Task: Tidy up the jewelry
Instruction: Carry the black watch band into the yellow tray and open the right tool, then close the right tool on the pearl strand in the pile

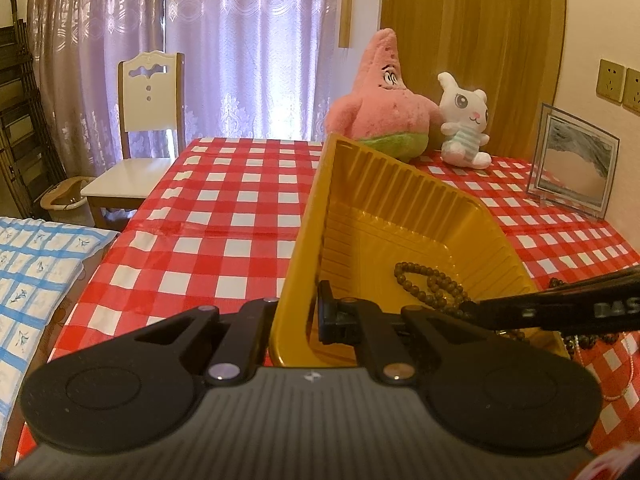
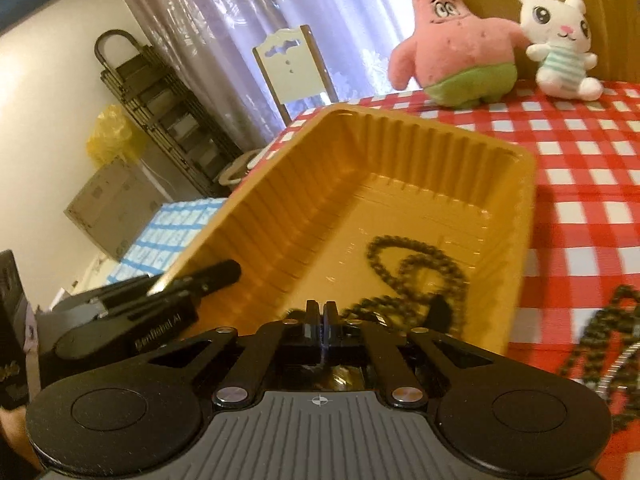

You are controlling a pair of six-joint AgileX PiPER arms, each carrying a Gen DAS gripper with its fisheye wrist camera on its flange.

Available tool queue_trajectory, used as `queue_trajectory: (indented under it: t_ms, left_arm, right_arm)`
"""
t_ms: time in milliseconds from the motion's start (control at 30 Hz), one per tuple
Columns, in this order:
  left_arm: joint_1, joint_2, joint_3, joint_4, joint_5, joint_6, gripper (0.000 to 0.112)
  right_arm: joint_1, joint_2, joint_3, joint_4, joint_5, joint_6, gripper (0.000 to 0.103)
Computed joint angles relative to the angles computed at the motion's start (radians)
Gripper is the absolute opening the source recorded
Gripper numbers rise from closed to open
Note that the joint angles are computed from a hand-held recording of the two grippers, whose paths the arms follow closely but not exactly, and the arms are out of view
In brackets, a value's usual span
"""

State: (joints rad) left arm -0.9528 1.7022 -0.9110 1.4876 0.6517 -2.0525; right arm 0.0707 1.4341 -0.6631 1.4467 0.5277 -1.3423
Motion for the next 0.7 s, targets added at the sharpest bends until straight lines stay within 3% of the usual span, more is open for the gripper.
queue_trajectory:
  t_ms: [167,467,700]
  left_arm:
    - [0.000,-0.001,0.001,0.005,-0.002,-0.010,0.006]
    - [0.002,-0.002,-0.002,0.000,-0.002,-0.004,0.006]
    - [0.003,-0.001,-0.008,-0.010,-0.002,0.011,0.006]
  right_arm:
    - [-0.157,-0.144,0.112,-0.081,0.050,-0.024,0.043]
    - [-0.624,-0.335,0.248,-0.347,0.240,0.010,0.045]
    - [-0.867,-0.354,0.275,-0.431,0.290,-0.127,0.045]
